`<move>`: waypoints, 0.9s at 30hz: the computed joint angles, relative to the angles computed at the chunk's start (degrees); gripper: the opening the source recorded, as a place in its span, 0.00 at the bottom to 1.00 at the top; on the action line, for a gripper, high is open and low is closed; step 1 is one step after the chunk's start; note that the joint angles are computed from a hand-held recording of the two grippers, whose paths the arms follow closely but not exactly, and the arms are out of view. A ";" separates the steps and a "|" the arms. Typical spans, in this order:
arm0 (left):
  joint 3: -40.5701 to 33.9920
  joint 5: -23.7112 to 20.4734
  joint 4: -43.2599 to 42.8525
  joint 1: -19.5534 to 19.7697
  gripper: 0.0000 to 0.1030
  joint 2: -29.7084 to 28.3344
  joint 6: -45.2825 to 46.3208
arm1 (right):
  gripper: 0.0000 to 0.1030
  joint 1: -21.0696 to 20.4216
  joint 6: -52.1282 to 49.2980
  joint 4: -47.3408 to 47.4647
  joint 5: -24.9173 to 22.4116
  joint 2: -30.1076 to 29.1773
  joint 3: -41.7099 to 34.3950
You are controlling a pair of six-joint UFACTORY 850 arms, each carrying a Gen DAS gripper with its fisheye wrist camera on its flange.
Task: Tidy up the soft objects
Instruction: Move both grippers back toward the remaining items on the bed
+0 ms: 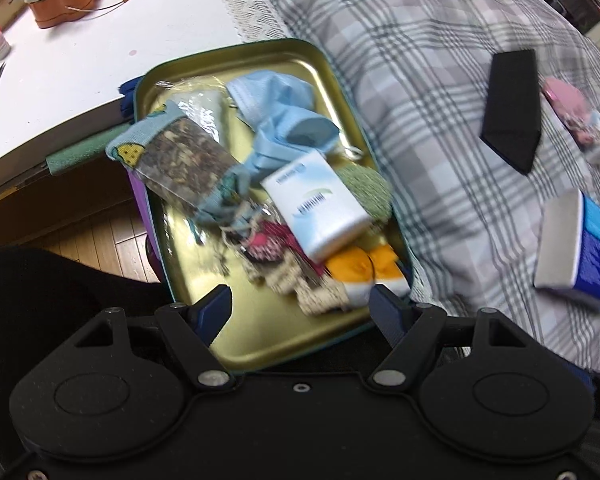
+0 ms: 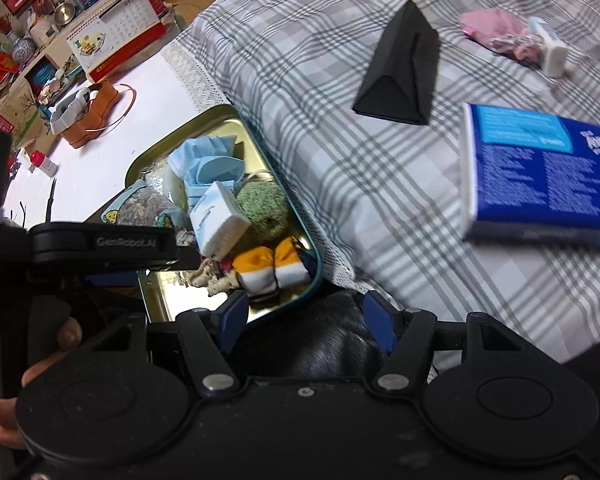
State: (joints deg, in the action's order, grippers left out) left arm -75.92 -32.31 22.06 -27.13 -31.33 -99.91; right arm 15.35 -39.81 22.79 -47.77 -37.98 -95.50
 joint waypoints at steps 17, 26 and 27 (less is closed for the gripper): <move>-7.66 -1.94 -2.28 -4.29 0.69 -3.33 6.92 | 0.61 -5.75 -1.07 0.96 3.15 3.19 3.46; -13.89 -3.04 -3.31 -5.62 0.69 -5.92 12.26 | 0.61 -8.50 0.48 2.36 5.20 3.57 2.75; -14.81 -3.34 -3.38 -5.75 0.69 -6.35 12.89 | 0.61 -8.81 0.74 2.50 5.49 3.54 2.50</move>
